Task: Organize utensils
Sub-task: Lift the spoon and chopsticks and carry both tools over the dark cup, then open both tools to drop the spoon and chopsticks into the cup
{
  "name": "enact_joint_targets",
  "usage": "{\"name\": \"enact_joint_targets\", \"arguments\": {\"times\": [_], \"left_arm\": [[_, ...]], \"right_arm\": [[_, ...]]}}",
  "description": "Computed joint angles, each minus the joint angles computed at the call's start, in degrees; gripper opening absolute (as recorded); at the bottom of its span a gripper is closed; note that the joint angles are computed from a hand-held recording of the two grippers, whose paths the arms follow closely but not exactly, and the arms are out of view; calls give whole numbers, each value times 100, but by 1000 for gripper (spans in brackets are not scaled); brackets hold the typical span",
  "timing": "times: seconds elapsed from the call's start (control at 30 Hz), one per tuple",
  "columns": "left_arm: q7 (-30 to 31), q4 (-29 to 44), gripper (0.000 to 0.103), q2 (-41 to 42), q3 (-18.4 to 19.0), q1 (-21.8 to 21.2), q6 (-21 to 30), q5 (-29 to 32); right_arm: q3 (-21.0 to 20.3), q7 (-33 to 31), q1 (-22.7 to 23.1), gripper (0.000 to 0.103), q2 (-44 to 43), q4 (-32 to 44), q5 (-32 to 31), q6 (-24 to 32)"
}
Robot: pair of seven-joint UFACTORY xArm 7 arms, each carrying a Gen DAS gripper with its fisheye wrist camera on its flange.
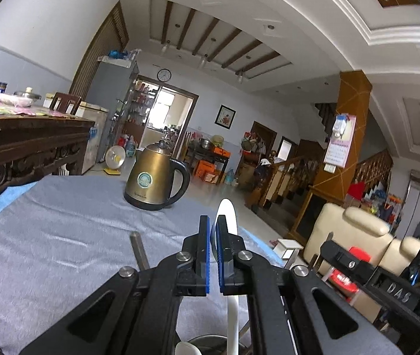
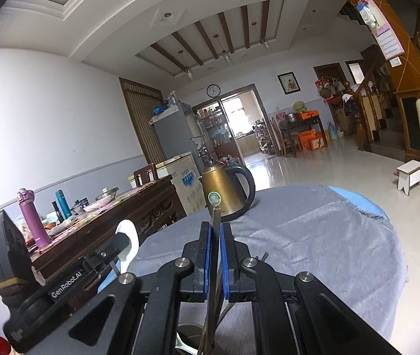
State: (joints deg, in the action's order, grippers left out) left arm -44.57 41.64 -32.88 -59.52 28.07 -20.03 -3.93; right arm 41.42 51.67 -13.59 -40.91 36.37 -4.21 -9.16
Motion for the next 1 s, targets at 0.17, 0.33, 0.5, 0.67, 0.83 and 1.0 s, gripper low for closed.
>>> {"name": "enact_joint_targets", "arguments": {"times": [0.17,0.33,0.5,0.67,0.83,1.0], "left_arm": [[-54,73,4,-227,-468,463,34,70],[-298,29,4,-586,-717,740,97,246],[-662,-100,4,-1041,-922,931,90,408],[-875,-158,4,-1198,-906,900,154,713],[-996,-261,4,-1190,-772,716,255,849],[-1088,-368,4,-1113,-666,563,326,899]], "right_arm": [[-117,1,91,8,56,-92,30,-74],[-168,17,158,8,188,-112,109,-159],[-172,-22,201,8,276,-113,175,-202],[-166,-75,219,8,284,-100,202,-170],[-142,-87,202,8,269,-88,207,-146],[-192,-107,256,8,222,-97,175,-86]]}}
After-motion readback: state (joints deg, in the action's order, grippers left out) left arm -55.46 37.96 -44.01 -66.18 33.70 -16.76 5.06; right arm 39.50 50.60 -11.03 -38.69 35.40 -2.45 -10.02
